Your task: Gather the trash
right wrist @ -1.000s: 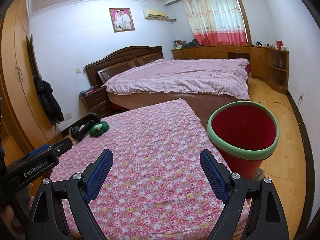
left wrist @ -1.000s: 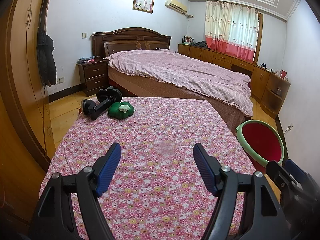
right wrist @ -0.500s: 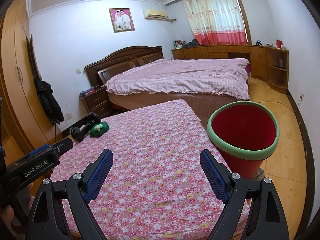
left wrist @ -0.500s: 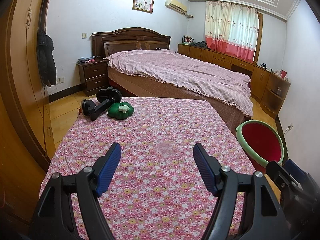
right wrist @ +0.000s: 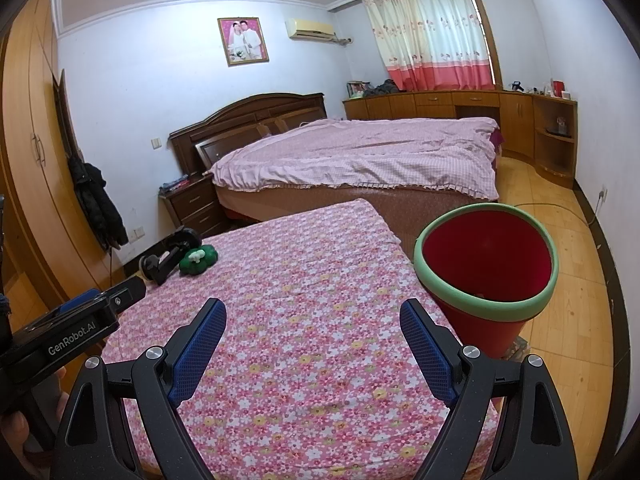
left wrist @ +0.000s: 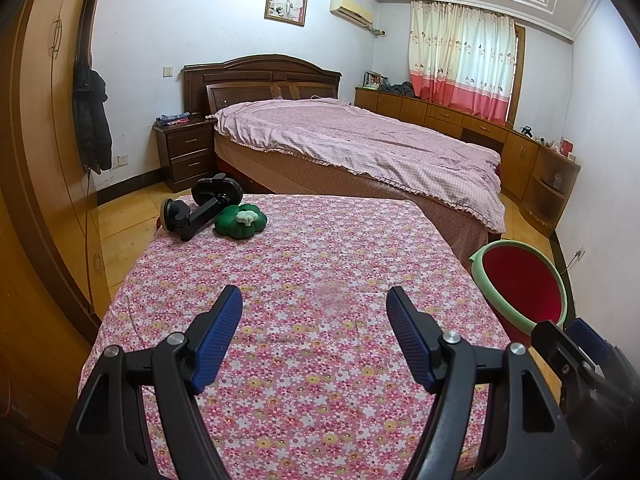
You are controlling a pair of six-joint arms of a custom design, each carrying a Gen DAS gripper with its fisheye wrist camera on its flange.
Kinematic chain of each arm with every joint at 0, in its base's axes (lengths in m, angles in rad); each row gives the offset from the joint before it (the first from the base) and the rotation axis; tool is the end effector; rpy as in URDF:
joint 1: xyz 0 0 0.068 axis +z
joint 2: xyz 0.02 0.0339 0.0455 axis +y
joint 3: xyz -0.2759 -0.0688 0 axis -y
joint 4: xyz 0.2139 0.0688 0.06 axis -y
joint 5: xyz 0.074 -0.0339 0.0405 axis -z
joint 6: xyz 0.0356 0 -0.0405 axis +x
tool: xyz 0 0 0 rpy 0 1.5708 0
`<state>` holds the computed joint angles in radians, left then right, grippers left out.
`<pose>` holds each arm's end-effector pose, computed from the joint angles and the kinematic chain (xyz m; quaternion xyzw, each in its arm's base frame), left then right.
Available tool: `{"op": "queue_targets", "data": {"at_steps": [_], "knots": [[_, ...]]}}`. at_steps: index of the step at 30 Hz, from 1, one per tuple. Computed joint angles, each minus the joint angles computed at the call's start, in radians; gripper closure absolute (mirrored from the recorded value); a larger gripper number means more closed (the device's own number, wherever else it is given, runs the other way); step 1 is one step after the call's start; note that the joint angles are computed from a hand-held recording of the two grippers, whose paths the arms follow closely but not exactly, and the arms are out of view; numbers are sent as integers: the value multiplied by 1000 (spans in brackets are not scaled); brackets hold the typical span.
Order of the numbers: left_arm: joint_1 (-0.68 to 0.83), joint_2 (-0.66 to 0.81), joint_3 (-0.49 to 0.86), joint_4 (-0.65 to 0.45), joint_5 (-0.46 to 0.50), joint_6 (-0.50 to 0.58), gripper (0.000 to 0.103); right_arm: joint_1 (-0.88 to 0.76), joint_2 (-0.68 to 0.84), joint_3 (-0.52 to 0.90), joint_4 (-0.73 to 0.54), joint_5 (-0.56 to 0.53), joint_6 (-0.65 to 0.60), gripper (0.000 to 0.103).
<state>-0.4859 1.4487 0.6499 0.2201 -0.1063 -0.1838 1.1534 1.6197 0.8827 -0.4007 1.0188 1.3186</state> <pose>0.2407 -0.1228 0.2161 0.1072 0.8720 -0.1121 0.4642 0.1376 0.2355 0.2056 0.1748 0.8411 0.0207 0.5115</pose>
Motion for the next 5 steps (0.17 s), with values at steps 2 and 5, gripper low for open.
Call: {"op": "queue_targets", "data": {"at_steps": [2,5], "knots": [[0,1,0,-1,1,1,29,-1,0,1,0,-1,-1,14],[-2,3,3,-3,-3,3,29,-4,-2,1,1,-2,-4,14]]}}
